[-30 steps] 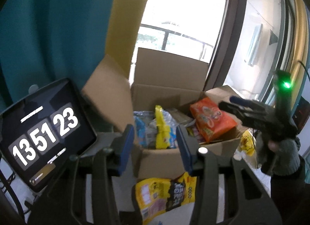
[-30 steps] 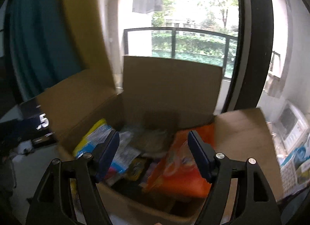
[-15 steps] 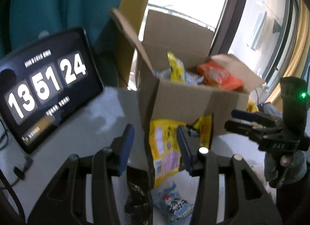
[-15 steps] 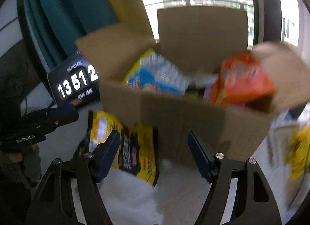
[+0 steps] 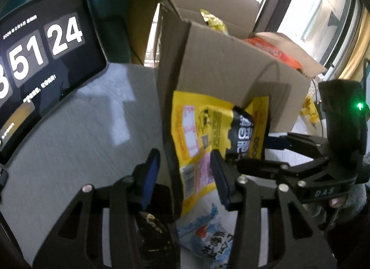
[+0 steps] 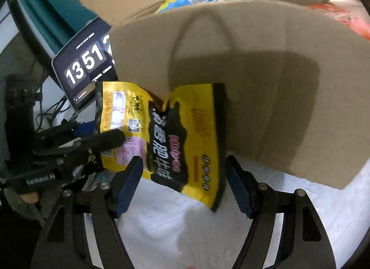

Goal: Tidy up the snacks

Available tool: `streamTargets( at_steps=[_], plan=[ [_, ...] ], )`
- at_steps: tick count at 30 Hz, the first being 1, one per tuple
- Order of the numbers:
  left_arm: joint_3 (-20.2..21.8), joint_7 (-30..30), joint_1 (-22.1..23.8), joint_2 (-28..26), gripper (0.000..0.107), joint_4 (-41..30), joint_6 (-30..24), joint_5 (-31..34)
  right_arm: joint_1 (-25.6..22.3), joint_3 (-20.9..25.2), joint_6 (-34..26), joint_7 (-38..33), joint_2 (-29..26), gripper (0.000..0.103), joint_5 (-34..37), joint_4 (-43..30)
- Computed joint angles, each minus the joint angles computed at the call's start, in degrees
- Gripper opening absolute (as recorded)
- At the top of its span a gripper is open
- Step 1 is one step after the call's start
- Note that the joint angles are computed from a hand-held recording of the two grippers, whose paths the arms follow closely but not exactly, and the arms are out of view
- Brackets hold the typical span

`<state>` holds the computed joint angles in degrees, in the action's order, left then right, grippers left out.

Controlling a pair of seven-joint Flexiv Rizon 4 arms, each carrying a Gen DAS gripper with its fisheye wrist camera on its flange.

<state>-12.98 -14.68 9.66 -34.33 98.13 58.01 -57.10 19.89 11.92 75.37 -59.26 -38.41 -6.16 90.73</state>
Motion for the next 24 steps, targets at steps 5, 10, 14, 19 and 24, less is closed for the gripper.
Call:
streamTargets(
  at_steps=[5, 10, 14, 19, 24],
  plan=[
    [0.1, -0.1, 0.3, 0.0, 0.046, 0.0, -0.8, 0.3, 0.6, -0.1, -0.9, 0.5, -1.5, 0.052, -0.1, -2.4],
    [0.2, 0.5, 0.2, 0.4, 0.046, 0.6, -1.3, 0.1, 3.4, -2.5, 0.8, 0.4, -0.3, 0.010, -2.6, -0.5],
    [0.1, 2.6, 0.3, 2.1, 0.046, 2.3, -1.9, -0.8, 7.2, -7.4, 3.4, 3.1, 2.5, 0.003, -7.0, 3.3],
    [0.5, 6.1, -0.2, 5.5, 0.046, 4.9, -2.4, -5.1, 11.4, -14.0, 7.5, 8.8, 7.5, 0.000, -13.9, 10.0],
    [2.2, 7.7, -1.3, 7.6, 0.047, 5.9, -2.6, -8.8, 20.1, -27.7, 12.5, 19.1, 12.7, 0.000, -24.5, 17.2]
  ],
)
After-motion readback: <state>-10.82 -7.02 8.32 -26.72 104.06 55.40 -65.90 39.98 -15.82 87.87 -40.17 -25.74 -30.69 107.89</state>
